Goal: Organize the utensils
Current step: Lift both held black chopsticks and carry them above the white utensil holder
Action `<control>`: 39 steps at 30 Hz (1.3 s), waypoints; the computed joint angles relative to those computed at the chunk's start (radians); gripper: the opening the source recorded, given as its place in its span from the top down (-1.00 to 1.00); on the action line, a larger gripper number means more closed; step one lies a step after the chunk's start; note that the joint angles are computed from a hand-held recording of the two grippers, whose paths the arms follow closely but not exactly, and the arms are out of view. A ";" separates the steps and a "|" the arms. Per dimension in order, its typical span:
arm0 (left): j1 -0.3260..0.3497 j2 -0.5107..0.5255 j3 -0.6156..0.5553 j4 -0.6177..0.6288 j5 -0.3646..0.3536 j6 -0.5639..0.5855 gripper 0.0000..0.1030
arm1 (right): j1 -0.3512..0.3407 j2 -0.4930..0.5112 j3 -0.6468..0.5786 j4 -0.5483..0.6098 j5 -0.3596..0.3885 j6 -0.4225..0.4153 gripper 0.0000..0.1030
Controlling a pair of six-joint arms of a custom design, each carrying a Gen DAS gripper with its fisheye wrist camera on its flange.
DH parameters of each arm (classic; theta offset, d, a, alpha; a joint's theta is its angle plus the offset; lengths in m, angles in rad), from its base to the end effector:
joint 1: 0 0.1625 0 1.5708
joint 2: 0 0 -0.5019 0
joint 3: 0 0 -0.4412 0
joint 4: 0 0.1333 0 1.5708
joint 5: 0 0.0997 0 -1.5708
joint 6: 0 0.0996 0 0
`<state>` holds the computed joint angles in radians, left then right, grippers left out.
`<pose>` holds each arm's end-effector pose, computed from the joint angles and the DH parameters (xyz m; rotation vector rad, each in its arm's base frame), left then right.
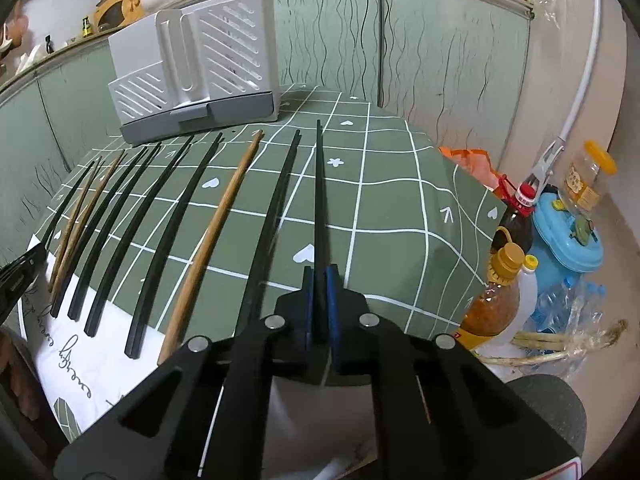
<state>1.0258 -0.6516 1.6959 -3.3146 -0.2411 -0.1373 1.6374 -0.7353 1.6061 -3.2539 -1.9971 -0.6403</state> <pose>-0.1726 -0.7284 0.1314 -0.1414 1.8910 -1.1049 0.1445 -0.7830 0.1717 0.6182 -2.3178 0.8390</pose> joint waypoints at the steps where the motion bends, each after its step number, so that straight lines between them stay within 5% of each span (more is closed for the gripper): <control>1: 0.000 -0.006 0.004 0.009 -0.009 -0.012 0.85 | -0.001 -0.003 -0.002 0.011 0.004 0.010 0.88; 24: -0.072 -0.121 0.069 -0.115 -0.093 0.205 0.84 | 0.032 -0.122 0.017 0.092 0.121 -0.044 0.88; 39: -0.115 -0.210 0.078 -0.041 -0.150 0.252 0.84 | 0.055 -0.163 -0.026 0.127 0.191 -0.047 0.88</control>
<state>0.9107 -0.8617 1.7738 -3.3554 -0.3906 0.1148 1.6925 -0.8982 1.5802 -3.1272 -1.8063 -0.6874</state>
